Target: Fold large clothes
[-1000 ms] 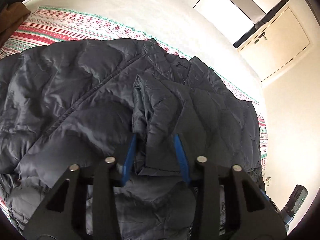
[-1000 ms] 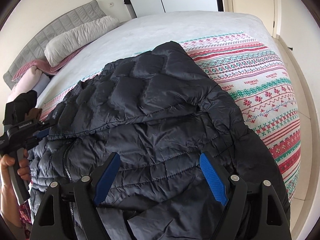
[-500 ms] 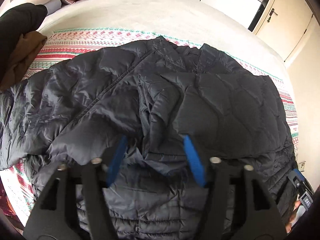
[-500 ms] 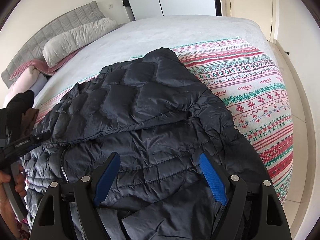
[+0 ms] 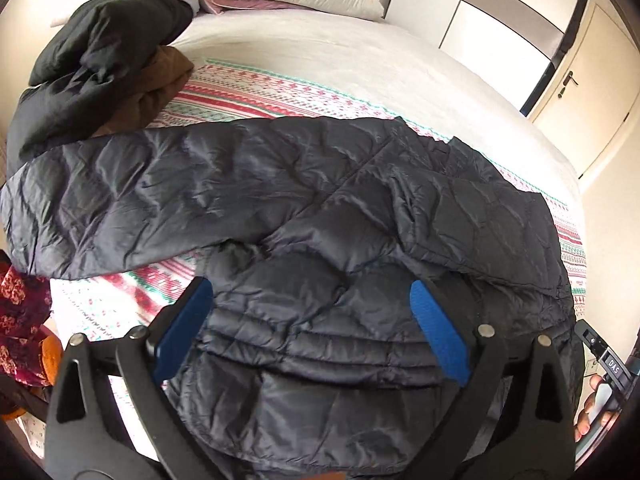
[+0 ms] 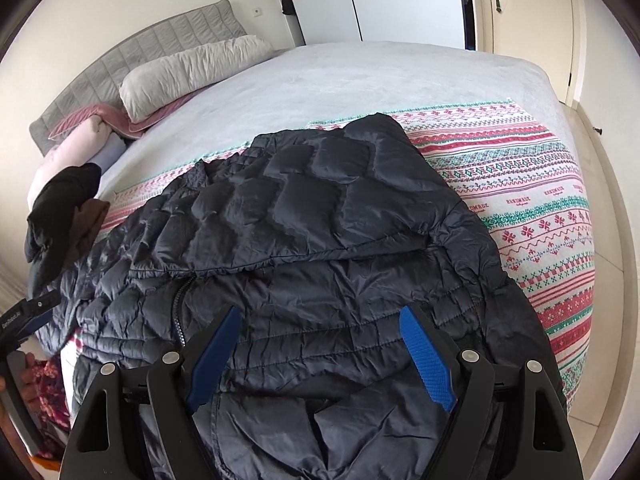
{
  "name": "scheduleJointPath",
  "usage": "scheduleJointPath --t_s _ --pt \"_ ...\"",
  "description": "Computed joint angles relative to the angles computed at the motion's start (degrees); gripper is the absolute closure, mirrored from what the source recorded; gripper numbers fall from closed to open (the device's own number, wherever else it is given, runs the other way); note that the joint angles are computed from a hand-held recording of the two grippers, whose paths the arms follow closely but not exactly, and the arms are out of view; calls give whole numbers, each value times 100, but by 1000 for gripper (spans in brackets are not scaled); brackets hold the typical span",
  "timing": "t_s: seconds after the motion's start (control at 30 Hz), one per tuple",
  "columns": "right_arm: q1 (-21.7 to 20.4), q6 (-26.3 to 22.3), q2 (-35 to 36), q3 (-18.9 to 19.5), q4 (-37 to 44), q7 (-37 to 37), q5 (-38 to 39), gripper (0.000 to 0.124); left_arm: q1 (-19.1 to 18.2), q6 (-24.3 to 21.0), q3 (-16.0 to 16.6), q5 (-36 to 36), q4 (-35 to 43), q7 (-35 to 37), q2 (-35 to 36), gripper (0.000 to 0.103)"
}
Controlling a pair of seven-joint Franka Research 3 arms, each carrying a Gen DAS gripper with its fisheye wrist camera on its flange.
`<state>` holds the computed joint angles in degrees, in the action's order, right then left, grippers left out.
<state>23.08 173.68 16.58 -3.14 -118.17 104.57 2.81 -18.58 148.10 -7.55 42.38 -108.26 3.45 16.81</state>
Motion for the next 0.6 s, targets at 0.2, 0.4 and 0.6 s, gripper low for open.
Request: scheduleJointPath --t_s 0.2,0.4,0.6 --pt "256 -126 3 -110 32 210 -347 38 452 357 135 275 -1591 -988 -1138 4" --pt "298 -299 49 26 130 172 -417 38 1358 1986 288 1239 -2893 -2528 -1653 4" --pt "553 -431 177 -83 308 393 -786 37 1840 2031 354 2831 -3128 -4377 -1505 4"
